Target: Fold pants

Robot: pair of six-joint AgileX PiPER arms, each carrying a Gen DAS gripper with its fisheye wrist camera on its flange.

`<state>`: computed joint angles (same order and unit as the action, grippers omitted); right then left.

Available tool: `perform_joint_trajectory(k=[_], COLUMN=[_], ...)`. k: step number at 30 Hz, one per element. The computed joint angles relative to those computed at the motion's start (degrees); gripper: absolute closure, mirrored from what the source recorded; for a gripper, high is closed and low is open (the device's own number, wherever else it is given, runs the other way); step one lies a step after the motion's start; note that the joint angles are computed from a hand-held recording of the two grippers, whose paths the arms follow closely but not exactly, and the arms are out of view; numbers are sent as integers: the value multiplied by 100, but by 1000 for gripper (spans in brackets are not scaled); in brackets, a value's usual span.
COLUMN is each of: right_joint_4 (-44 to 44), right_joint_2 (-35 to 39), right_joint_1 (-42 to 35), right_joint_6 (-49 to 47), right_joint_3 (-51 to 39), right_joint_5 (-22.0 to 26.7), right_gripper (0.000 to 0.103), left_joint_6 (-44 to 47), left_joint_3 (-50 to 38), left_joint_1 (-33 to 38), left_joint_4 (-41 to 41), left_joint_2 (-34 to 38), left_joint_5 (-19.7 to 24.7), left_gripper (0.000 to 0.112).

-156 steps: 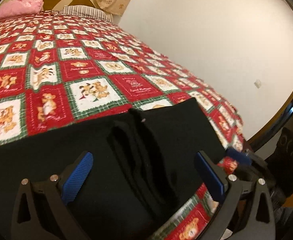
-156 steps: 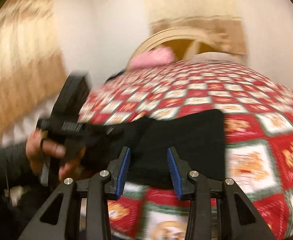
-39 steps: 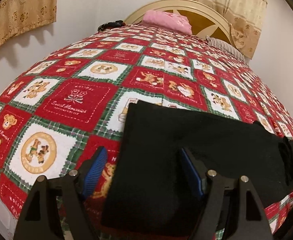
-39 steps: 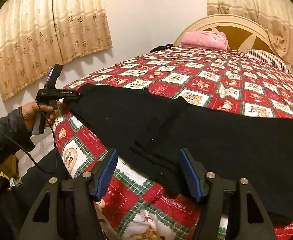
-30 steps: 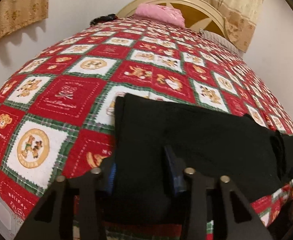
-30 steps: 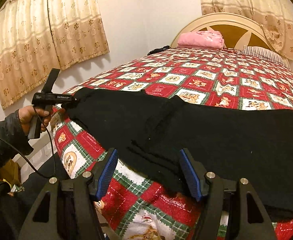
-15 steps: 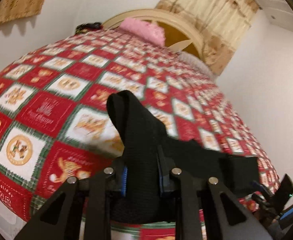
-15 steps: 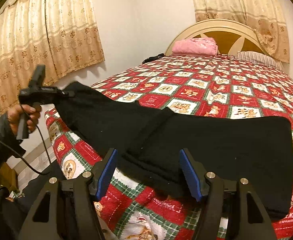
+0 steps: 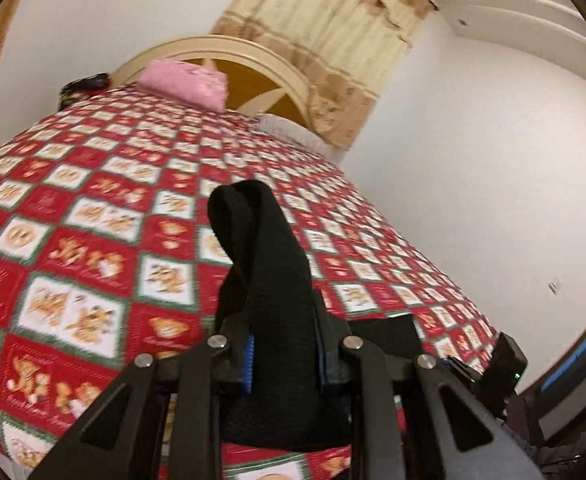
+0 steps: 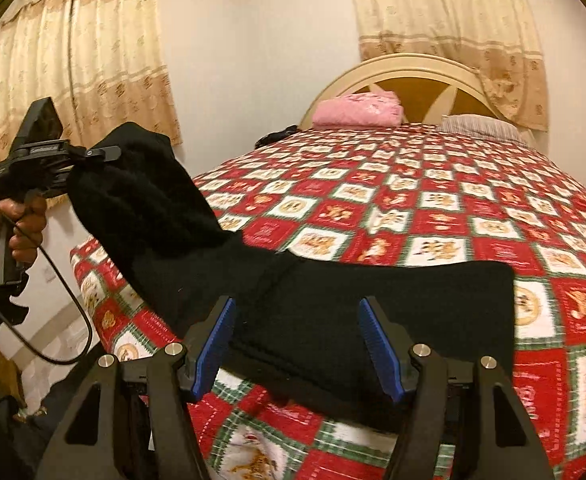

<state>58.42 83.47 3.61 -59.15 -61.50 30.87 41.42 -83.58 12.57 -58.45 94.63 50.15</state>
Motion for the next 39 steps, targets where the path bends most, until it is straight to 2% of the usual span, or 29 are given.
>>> perform_joint_trajectory(k=[7,15,26,31,36,39], right_joint_4=[346,718,947,1055,1247,1449], right_joint_2=[-128,86,430,447,400,341], right_joint_1=[-706,-1470,-1894,-1893,-1955,-2071], right_joint_6=[-212,-387,-32,-139,-291,-417], right_joint_3=[75,130,5,42,141,185], right_joint_5=[77,23,47,42,87,163], right_gripper=[38,38,38,38,38,38], left_joint_6=[-625,-1606,-2520,-2742,-2766,-2275], left_joint_3=[-560,-1440,-2577,-2955,-3235,-2752], left_joint_1=[-939,-1970,-3092,-3408,-3685,-3751], left_joint_4=[447,1068,2225,2490,2599,2272], left_joint_2=[361,1041,2178,2604,2884,2586], left_joint_5=[-122,-269,-207,-43,3,-294], left_gripper=[89,89,89,89,83,76])
